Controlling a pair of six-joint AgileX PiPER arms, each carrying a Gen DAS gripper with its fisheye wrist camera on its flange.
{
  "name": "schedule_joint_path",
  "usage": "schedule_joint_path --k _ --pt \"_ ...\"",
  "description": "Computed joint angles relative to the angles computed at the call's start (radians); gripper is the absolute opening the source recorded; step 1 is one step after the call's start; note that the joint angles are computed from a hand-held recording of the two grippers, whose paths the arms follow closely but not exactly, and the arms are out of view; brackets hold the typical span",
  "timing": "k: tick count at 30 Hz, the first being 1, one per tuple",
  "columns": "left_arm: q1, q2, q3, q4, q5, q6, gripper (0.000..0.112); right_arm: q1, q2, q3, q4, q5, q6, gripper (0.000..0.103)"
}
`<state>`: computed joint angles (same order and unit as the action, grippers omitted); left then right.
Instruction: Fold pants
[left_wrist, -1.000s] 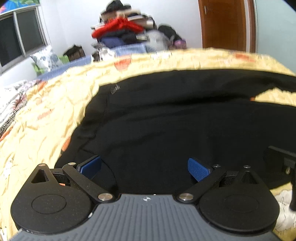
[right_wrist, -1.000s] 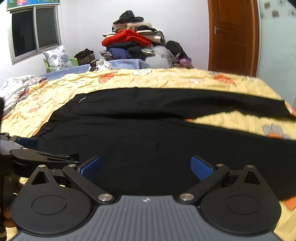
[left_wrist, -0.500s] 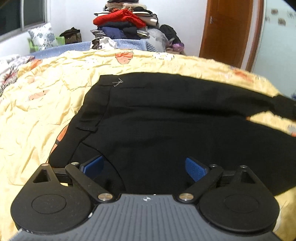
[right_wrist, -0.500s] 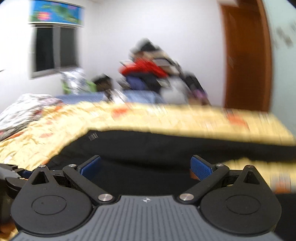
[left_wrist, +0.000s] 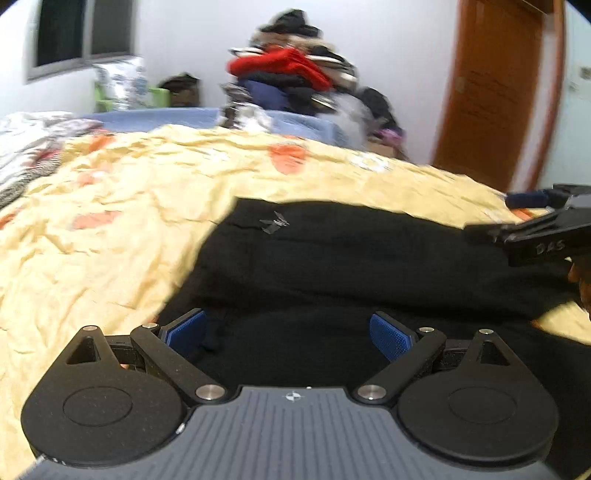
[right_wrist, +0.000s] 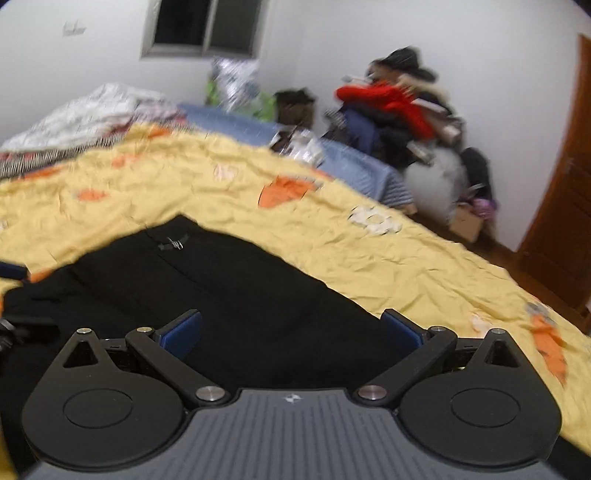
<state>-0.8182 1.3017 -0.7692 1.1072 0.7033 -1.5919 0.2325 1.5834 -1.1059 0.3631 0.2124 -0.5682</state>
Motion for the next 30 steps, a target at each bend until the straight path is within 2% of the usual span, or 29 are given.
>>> schedule_joint_path --k 2,4,8,10,13,17,18,19,20,21,23,24,25,26,28,30 --pt "0.010 0.024 -0.004 0.053 0.010 -0.052 0.098 -0.030 0.104 -0.090 0.143 0.034 -0.189 0.103" --pt "0.039 0.045 -0.009 0.072 -0.008 -0.058 0.099 -0.061 0.215 -0.221 0.207 0.133 -0.268 0.102" --pt "0.067 0.086 -0.013 0.113 -0.026 -0.082 0.099 -0.110 0.431 -0.520 0.213 0.348 -0.208 0.102" --pt "0.074 0.108 -0.008 0.144 -0.037 -0.094 0.099 -0.118 0.496 -0.614 0.196 0.384 -0.185 0.102" --pt "0.082 0.140 -0.017 0.143 -0.055 -0.049 0.099 -0.134 0.617 -0.809 0.175 0.490 -0.144 0.102" --pt "0.094 0.174 -0.030 0.137 -0.067 -0.016 0.099 -0.154 0.777 -1.084 0.167 0.685 -0.079 0.102" --pt "0.096 0.180 -0.032 0.134 -0.065 -0.012 0.099 -0.151 0.807 -1.138 0.142 0.721 -0.059 0.099" --pt "0.098 0.186 -0.035 0.129 -0.064 -0.007 0.100 -0.149 0.843 -1.205 0.123 0.770 -0.042 0.091" --pt "0.102 0.190 -0.037 0.123 -0.066 -0.001 0.100 -0.146 0.879 -1.271 0.105 0.822 -0.025 0.089" --pt "0.105 0.192 -0.038 0.117 -0.067 0.005 0.100 -0.143 0.894 -1.298 0.093 0.843 -0.012 0.090" --pt "0.103 0.202 -0.046 0.106 -0.055 0.019 0.100 -0.133 0.880 -1.272 0.078 0.821 0.004 0.086" --pt "0.098 0.207 -0.051 0.102 -0.044 0.025 0.100 -0.131 0.872 -1.256 0.081 0.808 0.004 0.070" --pt "0.091 0.213 -0.056 0.099 -0.030 0.032 0.100 -0.134 0.855 -1.227 0.102 0.789 -0.018 0.042" --pt "0.084 0.218 -0.059 0.098 -0.018 0.037 0.100 -0.136 0.837 -1.195 0.118 0.769 -0.025 0.025" --pt "0.073 0.229 -0.066 0.099 0.002 0.042 0.100 -0.130 0.797 -1.126 0.114 0.718 -0.023 0.016" --pt "0.063 0.234 -0.067 0.104 0.016 0.043 0.100 -0.112 0.728 -0.997 0.098 0.619 -0.055 0.011"
